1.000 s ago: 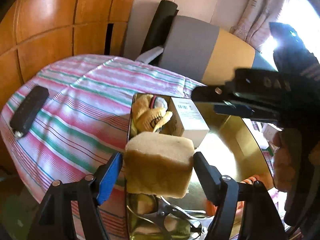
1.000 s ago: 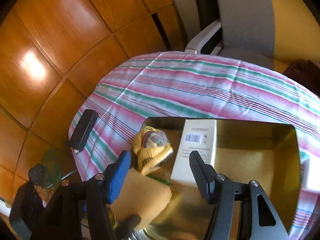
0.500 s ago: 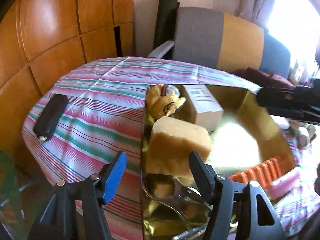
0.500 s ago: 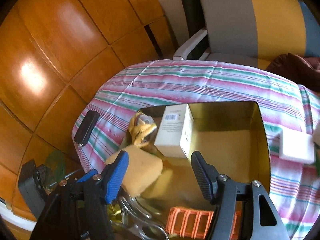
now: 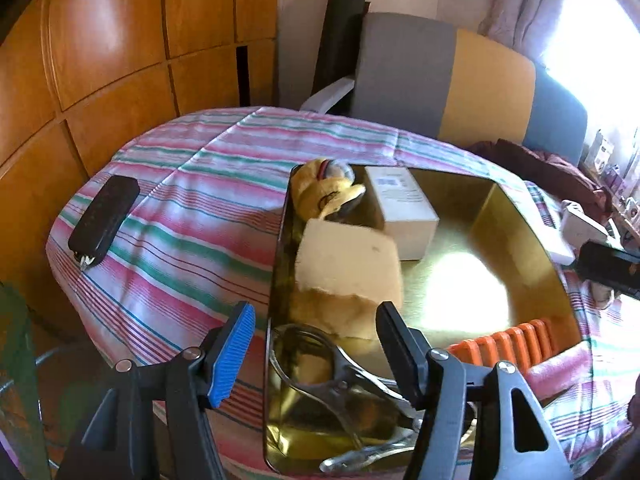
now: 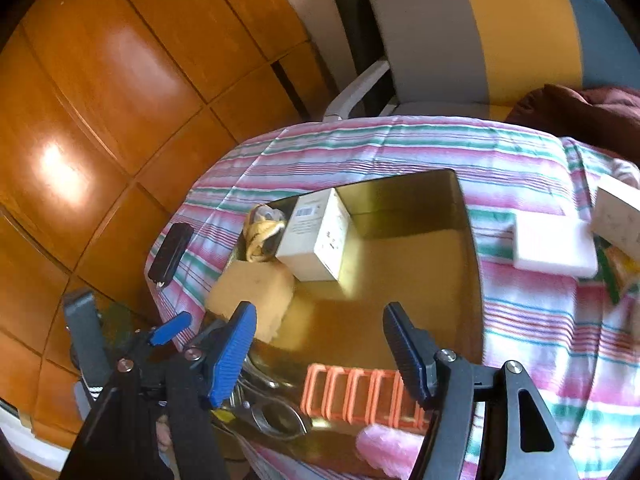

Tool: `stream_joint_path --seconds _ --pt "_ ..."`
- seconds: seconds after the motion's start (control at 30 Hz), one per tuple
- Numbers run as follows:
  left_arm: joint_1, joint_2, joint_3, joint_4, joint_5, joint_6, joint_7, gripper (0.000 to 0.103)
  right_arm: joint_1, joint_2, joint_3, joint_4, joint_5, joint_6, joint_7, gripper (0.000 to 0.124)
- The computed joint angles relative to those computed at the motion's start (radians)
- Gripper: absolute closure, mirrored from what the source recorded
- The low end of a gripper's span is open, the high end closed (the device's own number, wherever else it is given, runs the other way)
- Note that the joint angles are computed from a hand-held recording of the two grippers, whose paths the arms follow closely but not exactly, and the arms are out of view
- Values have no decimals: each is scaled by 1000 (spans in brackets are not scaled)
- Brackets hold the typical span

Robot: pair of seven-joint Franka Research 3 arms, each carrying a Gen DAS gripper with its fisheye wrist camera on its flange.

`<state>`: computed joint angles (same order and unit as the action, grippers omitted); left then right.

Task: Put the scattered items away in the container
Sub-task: 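Lower the sponge and hat into the tray and open both tools, then move both tools back to the items on the table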

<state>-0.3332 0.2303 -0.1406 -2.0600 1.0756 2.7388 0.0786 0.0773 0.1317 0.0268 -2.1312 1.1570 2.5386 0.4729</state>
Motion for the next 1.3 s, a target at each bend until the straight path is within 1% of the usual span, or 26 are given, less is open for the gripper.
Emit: stream_joint_path --seconds 0.17,0.37,0.53,0.67,0.83,1.07,1.17,1.3 --pt "-6 -23 -11 -14 17 40 -9 39 -18 -32 -19 -50 22 17 -36 53" --pt "-17 -17 -26 -10 2 104 35 39 -52 -25 -48 -73 15 13 -14 51" --pt "-34 0 -33 0 -58 140 110 39 -88 -18 -67 -88 -9 10 5 49" --pt "-45 17 -40 9 -139 158 187 39 -121 -16 -85 -106 -34 30 13 47" --pt "-64 34 -35 23 -207 183 256 39 -171 7 -113 -105 -100 80 54 47" --pt "-101 68 -41 78 -280 126 362 39 -251 42 -141 -34 -197 102 141 47" --pt "-98 79 -54 92 -322 158 424 39 -275 60 -151 9 -268 132 187 47" --pt "-104 92 -65 123 -374 182 510 39 -302 112 -164 92 -385 182 250 47"
